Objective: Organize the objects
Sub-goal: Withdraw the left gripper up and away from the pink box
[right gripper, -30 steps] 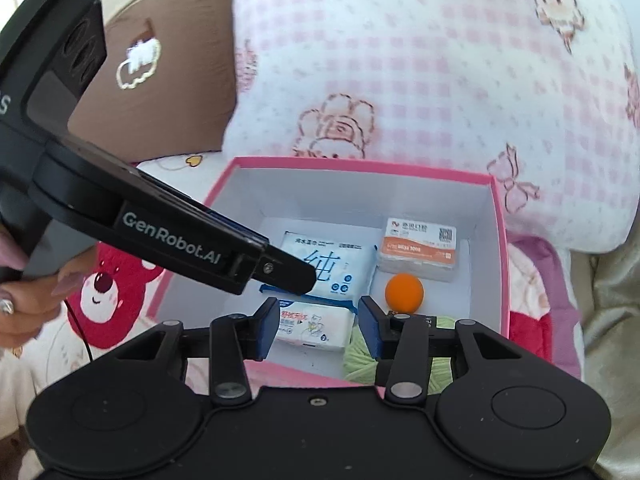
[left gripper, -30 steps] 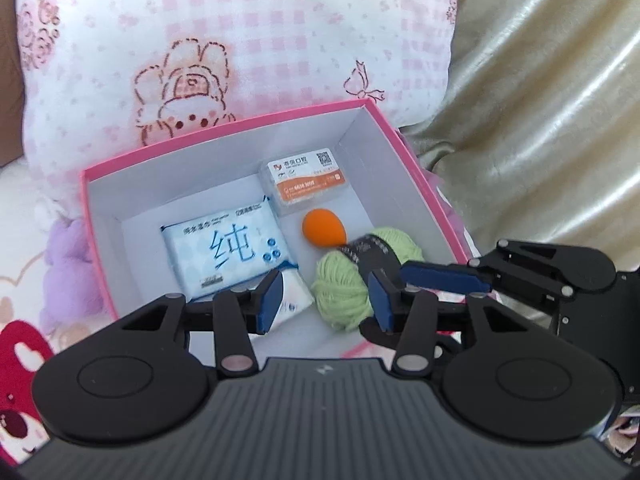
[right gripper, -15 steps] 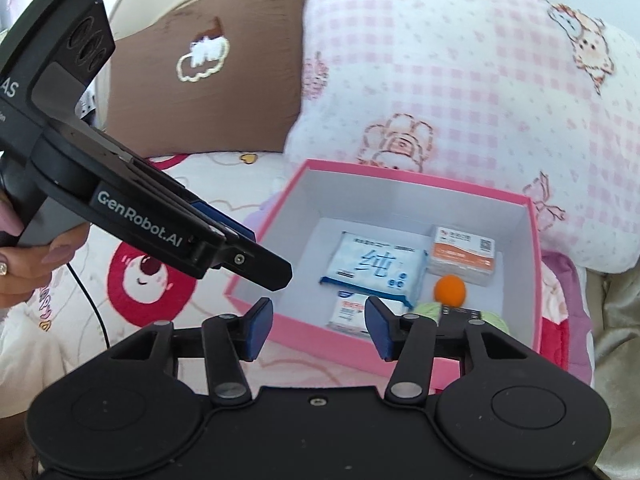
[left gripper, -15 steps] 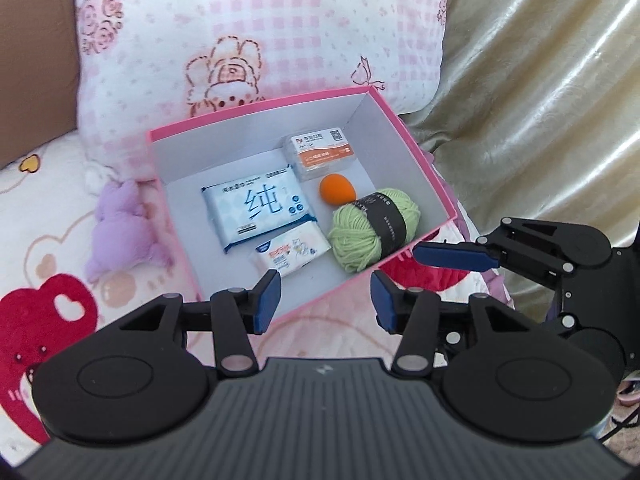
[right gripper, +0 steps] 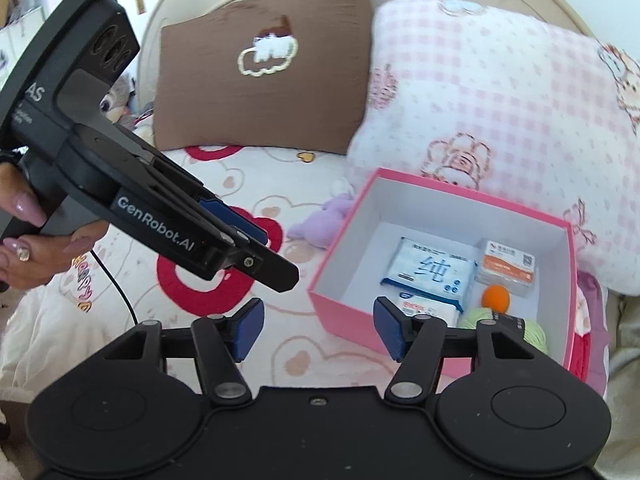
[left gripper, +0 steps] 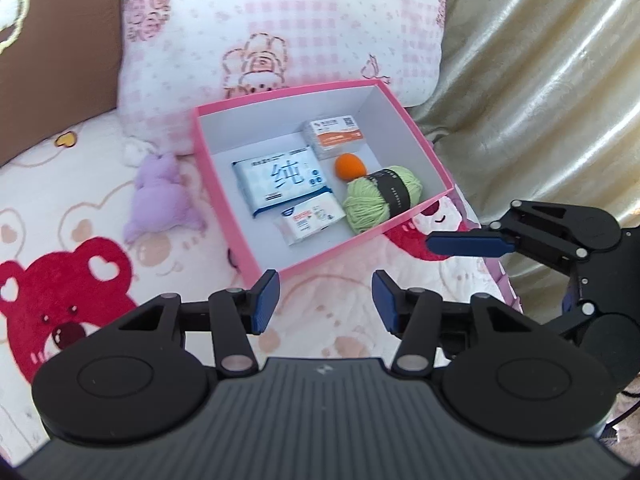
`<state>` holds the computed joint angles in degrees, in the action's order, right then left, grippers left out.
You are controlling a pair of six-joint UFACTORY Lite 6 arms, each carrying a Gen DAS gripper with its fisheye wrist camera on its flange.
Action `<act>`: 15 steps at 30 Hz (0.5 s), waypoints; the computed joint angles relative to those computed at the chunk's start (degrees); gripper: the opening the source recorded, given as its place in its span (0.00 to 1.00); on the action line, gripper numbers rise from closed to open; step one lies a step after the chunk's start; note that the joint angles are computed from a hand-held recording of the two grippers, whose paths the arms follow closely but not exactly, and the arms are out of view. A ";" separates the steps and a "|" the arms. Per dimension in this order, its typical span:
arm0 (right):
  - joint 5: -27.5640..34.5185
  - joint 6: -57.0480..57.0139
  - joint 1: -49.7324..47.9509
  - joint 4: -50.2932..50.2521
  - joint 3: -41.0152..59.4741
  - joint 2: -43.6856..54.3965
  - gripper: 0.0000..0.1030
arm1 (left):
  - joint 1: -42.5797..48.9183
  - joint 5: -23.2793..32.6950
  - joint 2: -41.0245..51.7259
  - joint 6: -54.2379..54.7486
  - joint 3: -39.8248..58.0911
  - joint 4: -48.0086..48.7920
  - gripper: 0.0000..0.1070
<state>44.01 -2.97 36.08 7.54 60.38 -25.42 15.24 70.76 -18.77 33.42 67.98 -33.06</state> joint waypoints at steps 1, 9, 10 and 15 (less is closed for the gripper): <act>0.20 1.29 1.36 -1.18 0.60 0.28 0.66 | 1.93 1.04 -0.57 1.27 -0.36 -0.55 0.47; 1.94 10.70 11.60 -9.88 6.35 4.68 0.67 | 15.66 8.30 -3.55 10.17 -2.12 -4.91 0.49; 2.25 11.53 12.68 -10.69 7.11 5.24 0.69 | 17.16 9.31 -3.68 11.06 -1.96 -5.16 0.49; 3.39 15.44 17.56 -15.00 10.50 7.98 0.77 | 23.60 13.23 -4.14 15.66 -1.19 -5.86 0.52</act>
